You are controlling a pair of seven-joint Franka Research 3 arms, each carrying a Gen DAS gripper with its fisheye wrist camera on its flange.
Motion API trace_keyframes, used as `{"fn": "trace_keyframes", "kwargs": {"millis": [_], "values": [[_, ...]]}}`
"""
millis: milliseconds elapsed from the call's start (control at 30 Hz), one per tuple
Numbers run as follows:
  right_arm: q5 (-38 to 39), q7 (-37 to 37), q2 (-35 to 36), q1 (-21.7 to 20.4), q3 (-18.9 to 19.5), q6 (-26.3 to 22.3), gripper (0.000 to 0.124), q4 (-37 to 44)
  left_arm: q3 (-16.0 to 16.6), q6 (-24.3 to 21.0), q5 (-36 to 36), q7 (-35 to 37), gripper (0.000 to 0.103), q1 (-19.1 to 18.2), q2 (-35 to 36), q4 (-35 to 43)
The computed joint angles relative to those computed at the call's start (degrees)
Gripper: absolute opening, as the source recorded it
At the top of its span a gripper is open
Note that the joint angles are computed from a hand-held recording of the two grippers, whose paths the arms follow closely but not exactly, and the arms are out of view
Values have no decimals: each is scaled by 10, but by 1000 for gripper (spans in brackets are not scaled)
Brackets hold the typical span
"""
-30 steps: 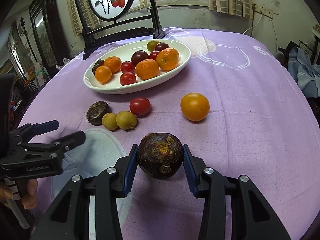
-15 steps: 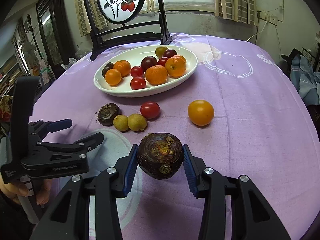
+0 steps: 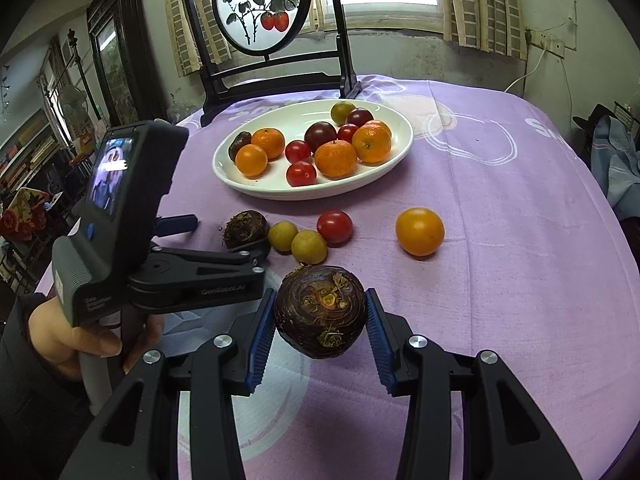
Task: Organize fruits
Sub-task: 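Grasp a brown mangosteen with the right gripper while the left gripper grasps another mangosteen, then carry both mangosteens over the white plate and open both grippers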
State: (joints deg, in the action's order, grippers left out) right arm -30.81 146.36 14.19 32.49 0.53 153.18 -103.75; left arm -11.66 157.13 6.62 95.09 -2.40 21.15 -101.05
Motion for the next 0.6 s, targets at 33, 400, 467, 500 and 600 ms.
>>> {"fn": "trace_keyframes", "kwargs": {"millis": [33,400,467,500,600], "values": [[2,-1,1,0,0,-3,45,1,-3,0,-3,6,91,2,0,1],[14,-10,10,2,-3,-11,45,8,-41,-16,-102,102,42,29,-23,-19],[12,-8,10,2,-4,-11,45,8,-41,-28,-123,106,42,33,-30,-21],[11,-7,10,2,-4,-11,45,9,-43,-33,-139,114,42,38,-36,-24],[7,-3,9,4,-4,-10,45,8,-47,-44,-187,143,42,49,-54,-39]]}}
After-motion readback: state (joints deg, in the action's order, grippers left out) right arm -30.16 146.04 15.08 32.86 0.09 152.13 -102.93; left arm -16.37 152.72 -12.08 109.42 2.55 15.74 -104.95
